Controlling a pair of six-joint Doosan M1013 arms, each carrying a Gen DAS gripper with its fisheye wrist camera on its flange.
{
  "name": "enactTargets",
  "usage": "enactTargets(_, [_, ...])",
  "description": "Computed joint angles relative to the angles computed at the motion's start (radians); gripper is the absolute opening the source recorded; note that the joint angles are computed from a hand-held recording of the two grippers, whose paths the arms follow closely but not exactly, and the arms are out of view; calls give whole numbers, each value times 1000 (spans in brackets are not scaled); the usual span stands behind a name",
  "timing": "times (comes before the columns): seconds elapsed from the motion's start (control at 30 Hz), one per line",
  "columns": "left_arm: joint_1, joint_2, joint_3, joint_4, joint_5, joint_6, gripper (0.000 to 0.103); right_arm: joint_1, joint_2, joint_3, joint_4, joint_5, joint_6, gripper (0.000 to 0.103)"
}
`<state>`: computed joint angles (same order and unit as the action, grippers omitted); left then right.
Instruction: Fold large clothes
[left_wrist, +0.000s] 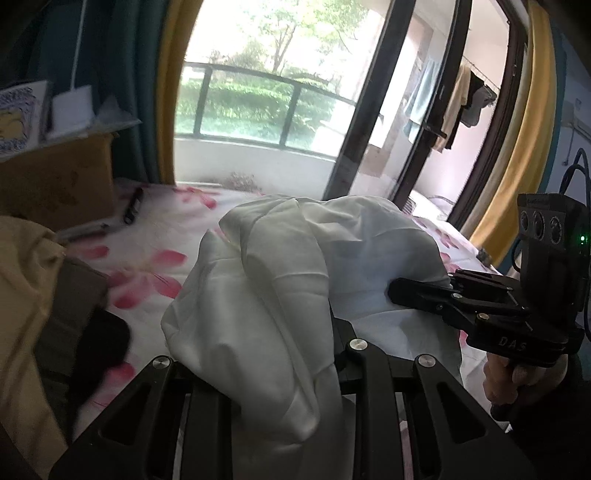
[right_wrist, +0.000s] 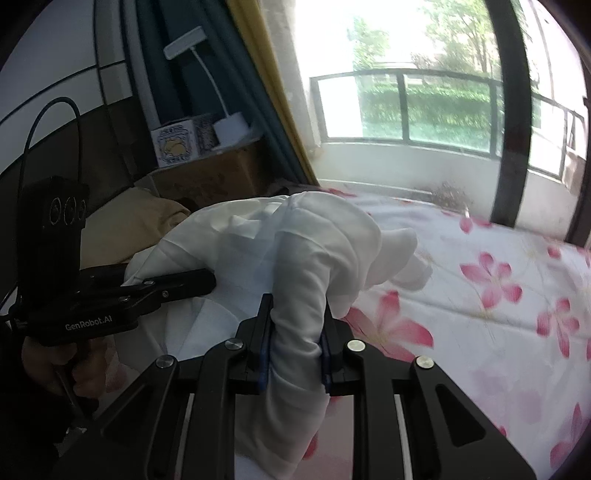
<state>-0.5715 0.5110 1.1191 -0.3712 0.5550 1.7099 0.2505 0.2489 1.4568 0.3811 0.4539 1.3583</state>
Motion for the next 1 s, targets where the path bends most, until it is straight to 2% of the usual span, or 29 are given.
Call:
enactTargets(0.23, [25,-25,18,60,-42,-40,25,22,42,-68,65,-4,-88,21])
enactTargets(0.37, [40,-25,9,104,-36,-59,25,31,70,-104,99,0,-119,21])
enactTargets(0.5, [48,-3,-18,148,13,-84,25,33,102,-131,108,27,-109,21])
enactTargets(0.7, [54,55,-69,201,137,-131,28,18,164,-168,115,125,-54,21])
enactTargets(0.77, [57,66,-74,198,159,-135,34,12,177,-168,102,139,-11,23])
enactTargets(0.83, [63,74,-77,183,181,-138,43,5,183,-164,114,148,5,30])
enactTargets(0.93, [72,78,-73,141,201,-132,51,-3,190,-163,125,164,19,38])
enactTargets(1.0, [76,78,-68,122,209,-126,53,-2,190,-159,109,161,27,43])
